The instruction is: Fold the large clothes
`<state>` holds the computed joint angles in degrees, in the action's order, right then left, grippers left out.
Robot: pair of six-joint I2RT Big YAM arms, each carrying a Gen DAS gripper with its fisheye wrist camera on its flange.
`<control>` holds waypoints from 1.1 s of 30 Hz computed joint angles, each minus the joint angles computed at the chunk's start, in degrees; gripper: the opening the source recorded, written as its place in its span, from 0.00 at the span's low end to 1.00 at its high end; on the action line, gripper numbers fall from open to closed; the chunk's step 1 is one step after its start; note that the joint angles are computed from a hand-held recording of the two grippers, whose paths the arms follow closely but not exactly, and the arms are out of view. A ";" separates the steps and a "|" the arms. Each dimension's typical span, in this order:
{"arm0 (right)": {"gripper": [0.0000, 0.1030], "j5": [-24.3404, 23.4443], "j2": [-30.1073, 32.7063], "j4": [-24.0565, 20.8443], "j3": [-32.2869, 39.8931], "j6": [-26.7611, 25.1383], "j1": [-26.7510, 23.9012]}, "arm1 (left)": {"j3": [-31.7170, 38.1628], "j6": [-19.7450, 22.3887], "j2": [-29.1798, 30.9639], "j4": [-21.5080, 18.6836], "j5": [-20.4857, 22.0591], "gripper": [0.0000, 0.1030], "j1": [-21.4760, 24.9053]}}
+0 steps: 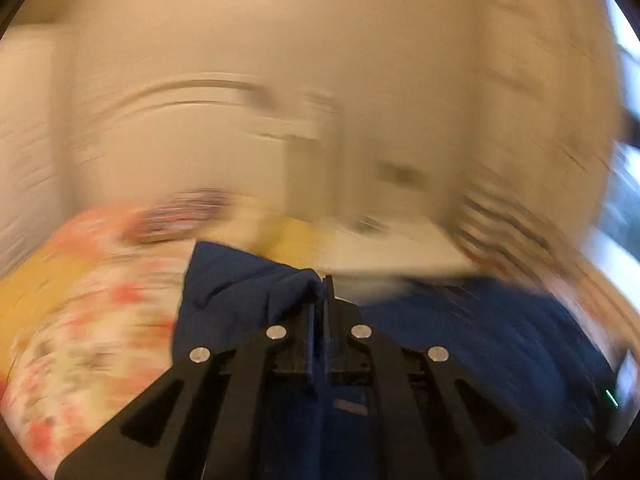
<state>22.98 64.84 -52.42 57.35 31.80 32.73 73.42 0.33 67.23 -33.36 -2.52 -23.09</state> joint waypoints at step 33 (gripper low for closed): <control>0.95 5.49 -0.07 -0.21 0.54 -0.60 3.04 | -13.13 -12.46 1.39 -10.64 -15.58 0.48 2.83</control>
